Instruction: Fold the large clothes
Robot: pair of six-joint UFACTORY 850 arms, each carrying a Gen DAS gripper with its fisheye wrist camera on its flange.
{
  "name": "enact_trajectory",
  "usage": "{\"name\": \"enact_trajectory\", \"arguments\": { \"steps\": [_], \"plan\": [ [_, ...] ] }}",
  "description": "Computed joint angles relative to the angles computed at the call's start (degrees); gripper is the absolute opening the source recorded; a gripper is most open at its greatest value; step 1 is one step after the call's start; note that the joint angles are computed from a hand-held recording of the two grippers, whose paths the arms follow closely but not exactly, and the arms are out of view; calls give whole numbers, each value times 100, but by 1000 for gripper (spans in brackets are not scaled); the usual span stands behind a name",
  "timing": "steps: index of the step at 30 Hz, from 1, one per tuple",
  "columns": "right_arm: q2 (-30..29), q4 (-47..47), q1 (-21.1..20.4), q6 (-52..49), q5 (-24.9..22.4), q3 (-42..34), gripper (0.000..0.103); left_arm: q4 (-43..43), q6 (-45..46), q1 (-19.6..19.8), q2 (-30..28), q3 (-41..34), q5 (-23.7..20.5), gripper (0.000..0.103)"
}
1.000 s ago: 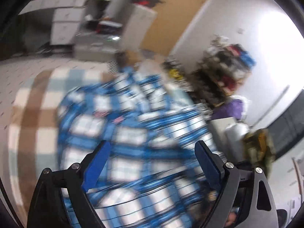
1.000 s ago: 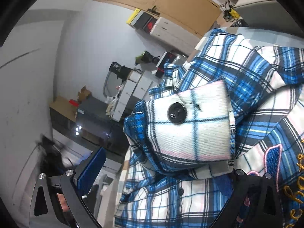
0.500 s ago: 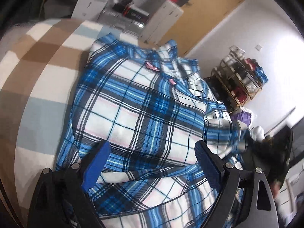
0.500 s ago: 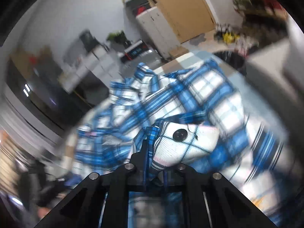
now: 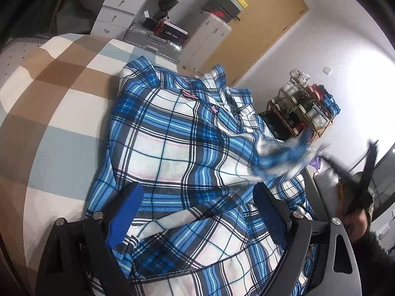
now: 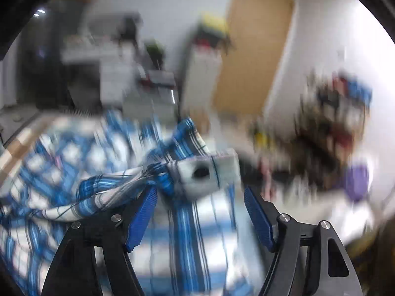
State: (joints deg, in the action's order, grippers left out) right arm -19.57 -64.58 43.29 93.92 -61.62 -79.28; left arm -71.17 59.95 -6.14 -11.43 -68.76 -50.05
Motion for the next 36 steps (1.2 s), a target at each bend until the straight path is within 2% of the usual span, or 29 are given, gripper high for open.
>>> {"name": "enact_trajectory", "arguments": {
  "steps": [4,7,9,11,15,17,18,19,21,22,23,24,25,28,32,36],
  "plan": [
    [543,972,-45,461,717,637,74,-89,57,98,-2,51,-156,87],
    [989,869,-85,1069,1716,1098,79,-100,65,99,5,59,-145,87],
    [940,830,-85,1107,1819,981,82,-69,68,90,4,55,-122,87],
    [709,798,-108,932,1692,671,87,-43,86,91,22,71,-92,87],
    [-54,1507,-400,-353,1095,-203,87,-25,91,90,39,81,-48,87],
    [-579,1966,-572,-922,337,-730,87,-14,83,90,44,82,-41,87],
    [-628,2142,-626,-1078,157,-749,86,-6,89,87,51,89,-31,87],
    [-677,2336,-722,-1199,131,-717,83,6,93,83,58,93,-16,87],
    [-616,2649,-865,-1234,428,-531,59,32,90,64,69,92,22,87],
    [-501,2700,-894,-1240,720,-369,51,52,89,53,75,91,44,87],
    [-425,2569,-858,-1183,773,-278,43,64,90,47,80,93,61,87],
    [-404,2305,-764,-1114,616,-261,16,70,87,43,82,91,68,87],
    [-413,2150,-683,-1175,370,-298,8,73,81,43,79,87,66,87],
    [-82,1733,-533,-939,414,-13,7,78,79,35,93,98,85,87],
    [210,1141,-255,-444,-31,192,6,71,77,33,95,103,88,87],
    [-4,1413,-251,-706,-452,49,4,75,65,32,102,105,96,87]
  ]
}}
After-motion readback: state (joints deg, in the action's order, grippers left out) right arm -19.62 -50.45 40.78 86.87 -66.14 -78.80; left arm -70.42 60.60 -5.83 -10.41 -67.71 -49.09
